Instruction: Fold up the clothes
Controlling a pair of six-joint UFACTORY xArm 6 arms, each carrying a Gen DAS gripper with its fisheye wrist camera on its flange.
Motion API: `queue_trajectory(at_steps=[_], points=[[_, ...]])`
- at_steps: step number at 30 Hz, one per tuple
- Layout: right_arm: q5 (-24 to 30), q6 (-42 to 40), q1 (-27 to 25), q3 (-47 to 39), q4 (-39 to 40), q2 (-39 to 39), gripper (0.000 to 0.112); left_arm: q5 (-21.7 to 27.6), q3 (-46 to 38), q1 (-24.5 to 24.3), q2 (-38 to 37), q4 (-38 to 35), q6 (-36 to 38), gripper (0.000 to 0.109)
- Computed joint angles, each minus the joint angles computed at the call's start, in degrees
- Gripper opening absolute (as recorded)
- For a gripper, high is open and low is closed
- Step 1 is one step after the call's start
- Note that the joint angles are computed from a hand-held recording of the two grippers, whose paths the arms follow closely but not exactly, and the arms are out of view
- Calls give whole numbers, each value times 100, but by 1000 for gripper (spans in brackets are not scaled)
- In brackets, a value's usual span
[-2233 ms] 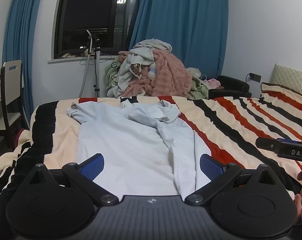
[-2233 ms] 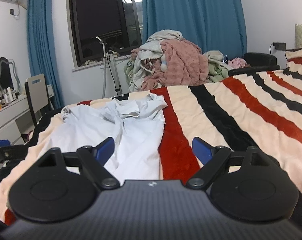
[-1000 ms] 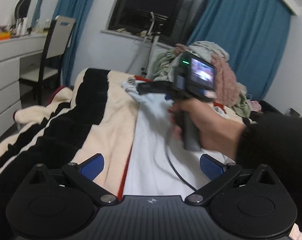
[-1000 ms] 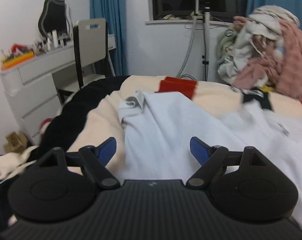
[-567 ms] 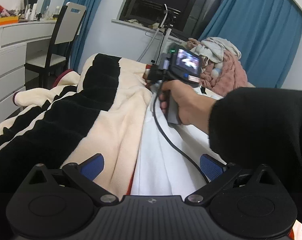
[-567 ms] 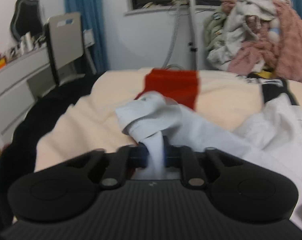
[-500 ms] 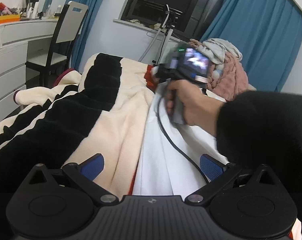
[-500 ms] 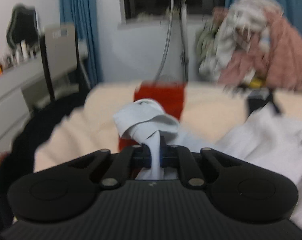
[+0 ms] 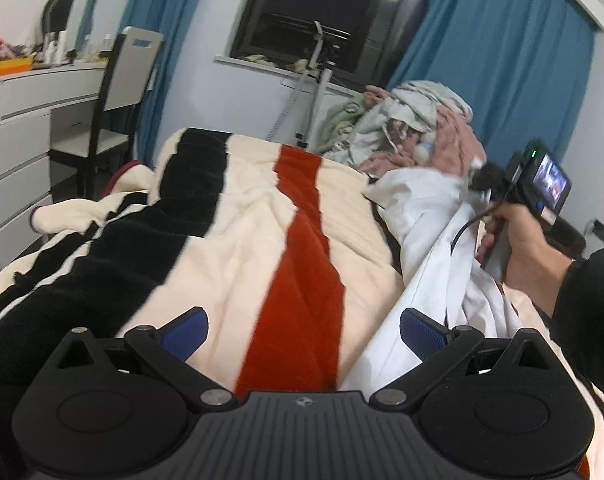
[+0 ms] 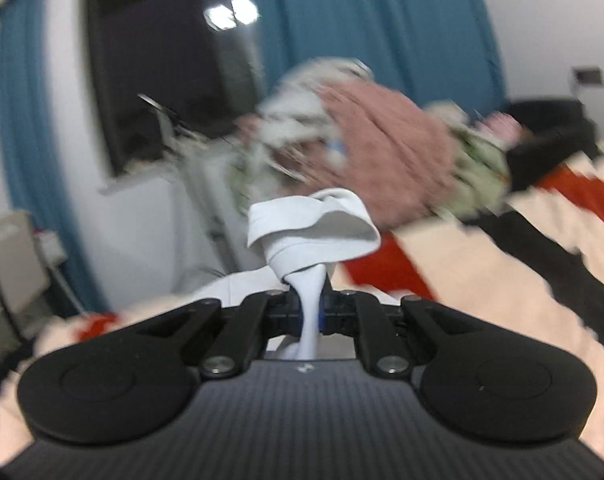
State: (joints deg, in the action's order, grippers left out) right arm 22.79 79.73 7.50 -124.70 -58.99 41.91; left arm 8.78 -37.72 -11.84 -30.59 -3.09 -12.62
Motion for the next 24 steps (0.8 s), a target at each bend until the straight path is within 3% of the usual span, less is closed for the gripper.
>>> queue_trajectory(at_steps=[3,6,8,10,11,15,17,20,24], points=[[-304,-911,-242,352,1053,114,10,-22,-81,-100,176,169,30,103],[-564,-1004,-362,608,1276,95,17,-56,-177,-161,379,178,104,103],[-525,-942,-354,656,1175,29,49,-72,-253,-183,514,-27,330,103],[-622,-848,-356,851,964,-158,73,-85,-336,-191,643,-281,587,103],[-698,-829,-351,1009,840,-317,78,-95,-362,-183,682,-329,633,103],[-946,-998,-305,1741,673,-1102,76,-91,-414,-169,724,-535,774,103],[-1012,-707,-284,2343,284,-1719,76,-95,-397,-162,676,-453,726,103],[-1115,-55,-235,3422,-434,-2833,76,-99,-352,-165,564,-404,688,103],[-723,512,115,5143,-1023,-4644,76,-104,-119,-226,135,-522,804,103]])
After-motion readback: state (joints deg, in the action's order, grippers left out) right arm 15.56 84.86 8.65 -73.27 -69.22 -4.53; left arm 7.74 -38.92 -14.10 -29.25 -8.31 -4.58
